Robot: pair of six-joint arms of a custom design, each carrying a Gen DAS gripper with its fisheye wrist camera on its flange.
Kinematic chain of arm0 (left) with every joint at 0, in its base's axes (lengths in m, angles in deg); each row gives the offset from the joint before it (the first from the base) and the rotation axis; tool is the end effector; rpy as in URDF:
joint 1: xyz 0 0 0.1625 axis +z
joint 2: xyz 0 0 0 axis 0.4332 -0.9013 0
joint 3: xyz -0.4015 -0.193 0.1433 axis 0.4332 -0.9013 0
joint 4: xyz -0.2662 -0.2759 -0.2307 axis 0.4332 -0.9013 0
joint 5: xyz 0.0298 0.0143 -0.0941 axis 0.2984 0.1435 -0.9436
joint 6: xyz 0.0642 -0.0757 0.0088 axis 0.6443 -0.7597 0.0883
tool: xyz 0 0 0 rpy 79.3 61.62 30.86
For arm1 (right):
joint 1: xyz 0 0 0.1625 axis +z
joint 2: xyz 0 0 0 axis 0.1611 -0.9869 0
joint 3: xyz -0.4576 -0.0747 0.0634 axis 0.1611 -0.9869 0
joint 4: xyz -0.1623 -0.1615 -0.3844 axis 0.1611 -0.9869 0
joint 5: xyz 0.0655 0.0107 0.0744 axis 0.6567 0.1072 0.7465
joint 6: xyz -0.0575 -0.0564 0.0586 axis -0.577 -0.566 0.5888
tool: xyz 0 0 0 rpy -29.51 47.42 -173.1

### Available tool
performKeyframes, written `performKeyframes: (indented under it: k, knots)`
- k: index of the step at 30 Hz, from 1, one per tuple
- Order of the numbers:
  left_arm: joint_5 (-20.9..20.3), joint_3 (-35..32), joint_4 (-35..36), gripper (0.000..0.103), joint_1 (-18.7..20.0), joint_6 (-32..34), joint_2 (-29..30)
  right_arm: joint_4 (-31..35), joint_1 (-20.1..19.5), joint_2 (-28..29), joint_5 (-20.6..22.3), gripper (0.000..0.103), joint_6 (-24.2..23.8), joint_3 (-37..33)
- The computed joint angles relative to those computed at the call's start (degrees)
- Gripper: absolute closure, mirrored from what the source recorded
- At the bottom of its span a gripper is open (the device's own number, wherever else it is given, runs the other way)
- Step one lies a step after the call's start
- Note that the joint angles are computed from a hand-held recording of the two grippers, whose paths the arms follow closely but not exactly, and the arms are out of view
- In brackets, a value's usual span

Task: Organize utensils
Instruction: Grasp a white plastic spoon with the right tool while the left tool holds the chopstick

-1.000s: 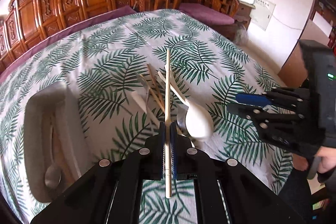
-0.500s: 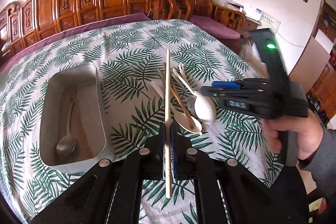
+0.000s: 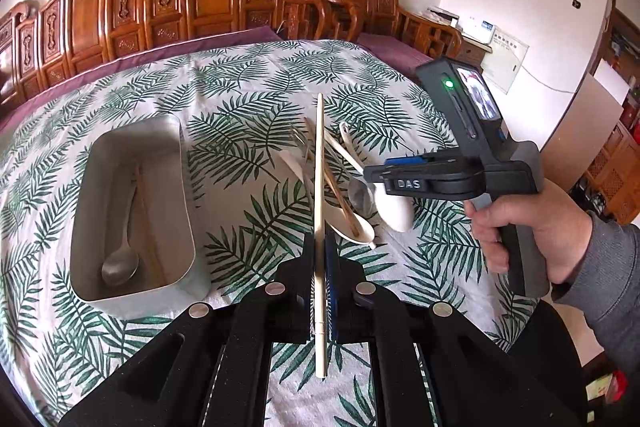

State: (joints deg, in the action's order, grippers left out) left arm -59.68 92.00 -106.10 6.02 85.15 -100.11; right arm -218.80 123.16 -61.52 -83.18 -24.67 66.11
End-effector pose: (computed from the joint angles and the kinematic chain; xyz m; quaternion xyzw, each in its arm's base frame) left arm -0.1519 -0.2806 0.3107 0.5110 0.8488 -0.0961 0.0960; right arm 0.3098 -0.2630 0.1232 -0.1047 -0.8742 0.3032 0.3645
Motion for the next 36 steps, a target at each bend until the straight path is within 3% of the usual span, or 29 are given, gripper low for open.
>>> performKeyframes:
  k: [11, 14, 19, 23, 36]
  knots:
    - [-0.1, -0.1, -0.3, 0.099, 1.0, 0.2, -0.1, 4.8, -0.9, -1.4, 0.5, 0.068, 1.8, 0.0]
    - [0.0, -0.3, -0.2, 0.099, 1.2, 0.2, -0.2, 7.6, -0.4, -1.7, 0.0, 0.068, 2.9, -0.7]
    - [0.0, -0.4, 0.0, 0.099, 1.1, 0.0, -0.3, 17.7, -0.4, -2.4, -0.1, 0.068, 7.4, -2.5]
    - [-0.2, -0.5, 0.0, 0.099, 1.1, 0.0, -0.3, 12.4, -1.4, -3.6, 1.4, 0.068, 4.4, -0.8]
    - [0.3, -0.7, 0.2, 0.099, 1.3, -0.5, -0.5, 9.3, -3.3, -2.5, 2.0, 0.068, -0.5, -1.3]
